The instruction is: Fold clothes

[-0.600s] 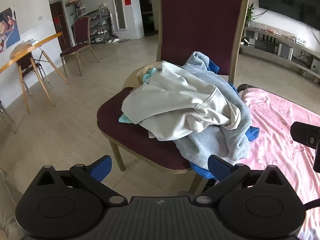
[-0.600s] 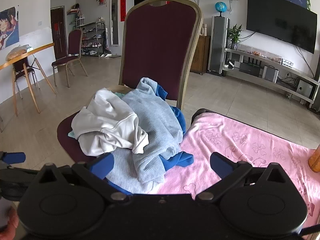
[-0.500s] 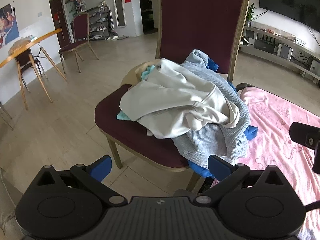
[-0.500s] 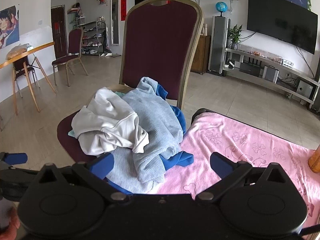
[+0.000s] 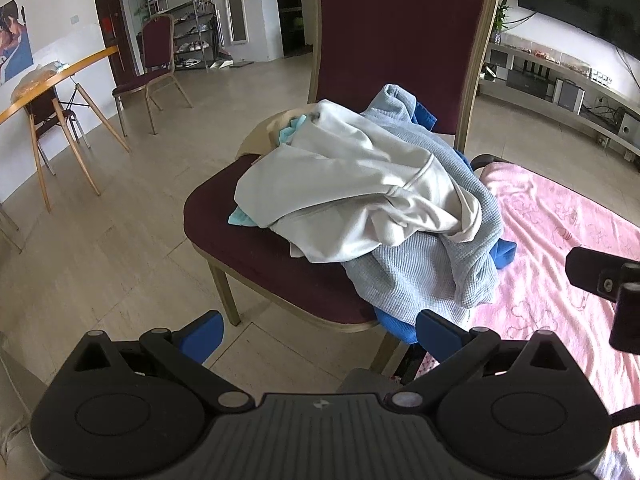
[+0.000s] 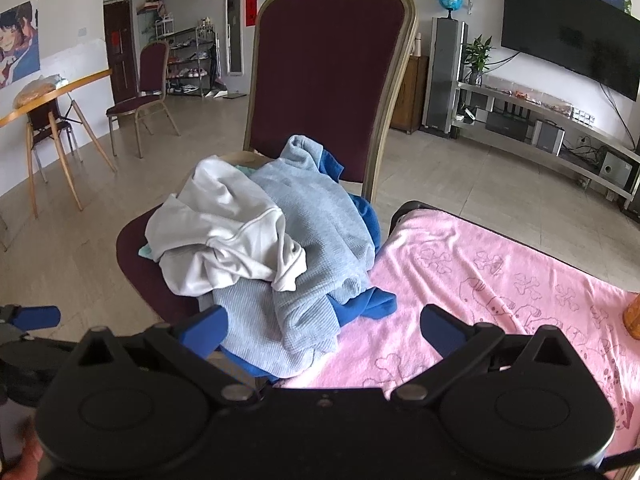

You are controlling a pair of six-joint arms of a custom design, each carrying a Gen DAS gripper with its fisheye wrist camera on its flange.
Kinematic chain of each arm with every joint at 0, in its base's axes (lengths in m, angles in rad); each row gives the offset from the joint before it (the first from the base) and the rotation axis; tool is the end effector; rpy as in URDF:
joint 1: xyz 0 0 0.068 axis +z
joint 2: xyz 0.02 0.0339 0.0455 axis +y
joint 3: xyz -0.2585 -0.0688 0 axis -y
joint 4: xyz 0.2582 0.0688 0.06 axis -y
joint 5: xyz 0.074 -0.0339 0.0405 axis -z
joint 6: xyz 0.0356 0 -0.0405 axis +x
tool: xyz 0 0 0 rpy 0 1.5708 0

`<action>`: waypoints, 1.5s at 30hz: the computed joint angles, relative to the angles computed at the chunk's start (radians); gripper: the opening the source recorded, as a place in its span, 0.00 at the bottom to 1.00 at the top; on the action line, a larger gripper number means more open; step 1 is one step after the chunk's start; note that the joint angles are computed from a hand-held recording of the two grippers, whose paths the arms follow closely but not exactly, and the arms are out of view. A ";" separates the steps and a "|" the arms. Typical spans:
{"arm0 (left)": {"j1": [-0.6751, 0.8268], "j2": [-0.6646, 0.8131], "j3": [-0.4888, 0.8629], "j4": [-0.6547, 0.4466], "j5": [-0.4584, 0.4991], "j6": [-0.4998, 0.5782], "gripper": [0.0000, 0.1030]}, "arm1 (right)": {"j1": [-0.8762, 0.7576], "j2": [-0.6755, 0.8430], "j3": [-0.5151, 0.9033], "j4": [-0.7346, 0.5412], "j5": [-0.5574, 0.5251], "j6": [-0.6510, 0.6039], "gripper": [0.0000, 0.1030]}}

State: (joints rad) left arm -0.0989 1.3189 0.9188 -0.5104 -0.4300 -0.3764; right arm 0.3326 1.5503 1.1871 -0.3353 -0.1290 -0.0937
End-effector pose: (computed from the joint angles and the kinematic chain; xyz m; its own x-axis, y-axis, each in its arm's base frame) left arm 0.2821 -0.0131 0.2345 -0.6704 -0.2692 -0.6914 -0.4421 0.8933 0.0807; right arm 0.3398 0.1222 0.2660 -0.5662 -0.2937 -0.7702 -0.4719 0.8816 0.0107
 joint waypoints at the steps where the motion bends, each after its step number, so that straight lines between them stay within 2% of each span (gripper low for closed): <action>1: -0.001 0.001 -0.001 0.000 -0.001 -0.001 1.00 | 0.000 0.002 0.001 -0.001 0.000 -0.001 1.00; 45: -0.013 0.013 0.020 -0.010 -0.034 0.006 1.00 | -0.008 0.028 0.034 -0.037 -0.014 -0.001 1.00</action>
